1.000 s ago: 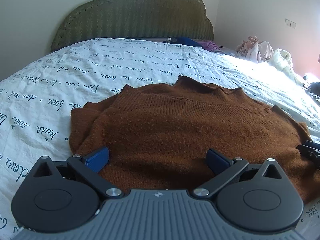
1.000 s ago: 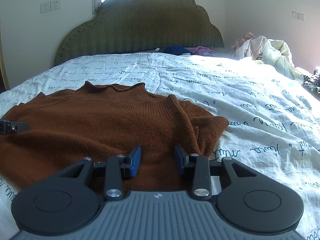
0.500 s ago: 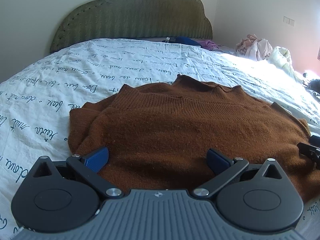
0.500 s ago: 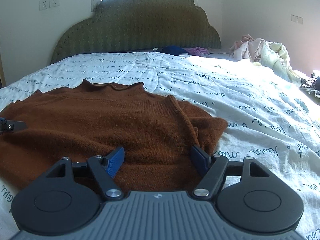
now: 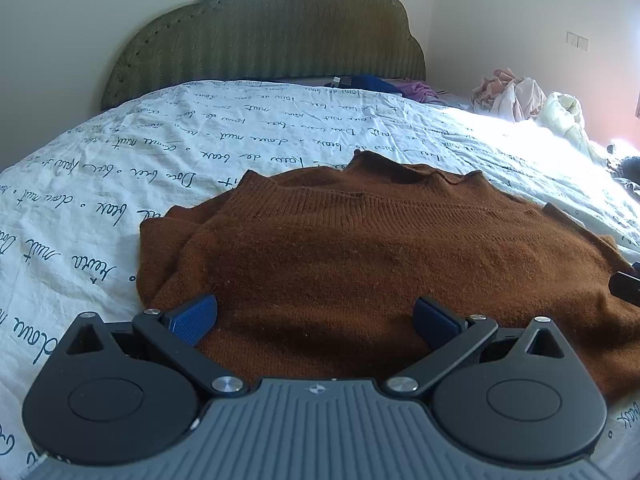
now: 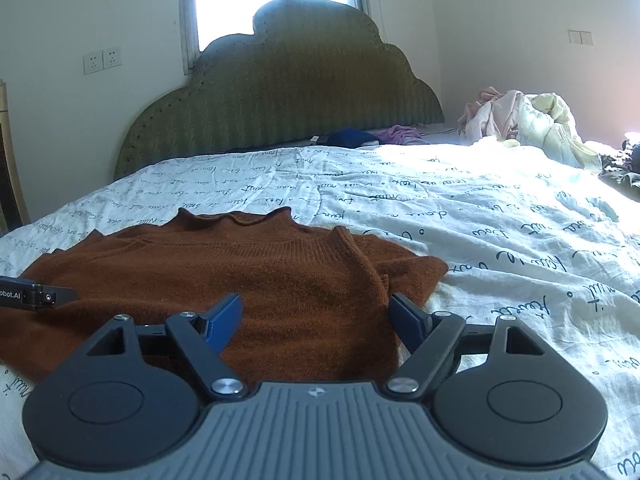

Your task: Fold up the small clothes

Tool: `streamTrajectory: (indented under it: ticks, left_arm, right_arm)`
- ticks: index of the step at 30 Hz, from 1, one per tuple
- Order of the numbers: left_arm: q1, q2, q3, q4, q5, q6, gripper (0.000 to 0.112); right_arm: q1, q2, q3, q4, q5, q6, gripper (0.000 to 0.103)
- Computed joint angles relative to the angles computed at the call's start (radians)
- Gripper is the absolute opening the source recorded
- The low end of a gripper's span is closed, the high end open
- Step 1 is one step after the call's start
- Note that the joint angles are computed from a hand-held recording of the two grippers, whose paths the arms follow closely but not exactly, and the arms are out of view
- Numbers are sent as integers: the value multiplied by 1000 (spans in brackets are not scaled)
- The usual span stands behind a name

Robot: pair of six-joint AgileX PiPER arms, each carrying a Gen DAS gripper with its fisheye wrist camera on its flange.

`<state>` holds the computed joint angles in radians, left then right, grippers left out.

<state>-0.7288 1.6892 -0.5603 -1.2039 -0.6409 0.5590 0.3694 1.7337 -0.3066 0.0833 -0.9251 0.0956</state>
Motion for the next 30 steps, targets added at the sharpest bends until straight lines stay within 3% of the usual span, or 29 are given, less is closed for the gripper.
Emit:
streamTrajectory:
  ticks: [4, 8, 10, 12, 16, 19, 24, 30]
  left_arm:
    - [-6, 0, 0, -9, -6, 5, 103]
    - [-22, -26, 14, -42, -6, 31, 103]
    - [-57, -82, 44, -103, -7, 78, 103]
    - [-95, -152, 91, -150, -11, 108, 103]
    - [-141, -256, 161, -293, -41, 192, 103]
    - [-122, -342, 211, -357, -44, 219, 103]
    - [-49, -440, 255, -417, -13, 285, 103]
    - [8, -462, 297, -320, 70, 178, 103]
  right_arm:
    - [31, -8, -38, 23, 94, -58, 82]
    - [118, -2, -148, 311, 295, -297, 94]
    - [86, -11, -163, 286, 349, -256, 98]
    - [19, -26, -166, 152, 407, -119, 101]
    - [-25, -104, -95, 108, 388, 13, 101]
    - [-43, -186, -50, -39, 375, 159, 101]
    - [92, -269, -114, 117, 459, 12, 101]
    - [241, -244, -305, 314, 573, -180, 101]
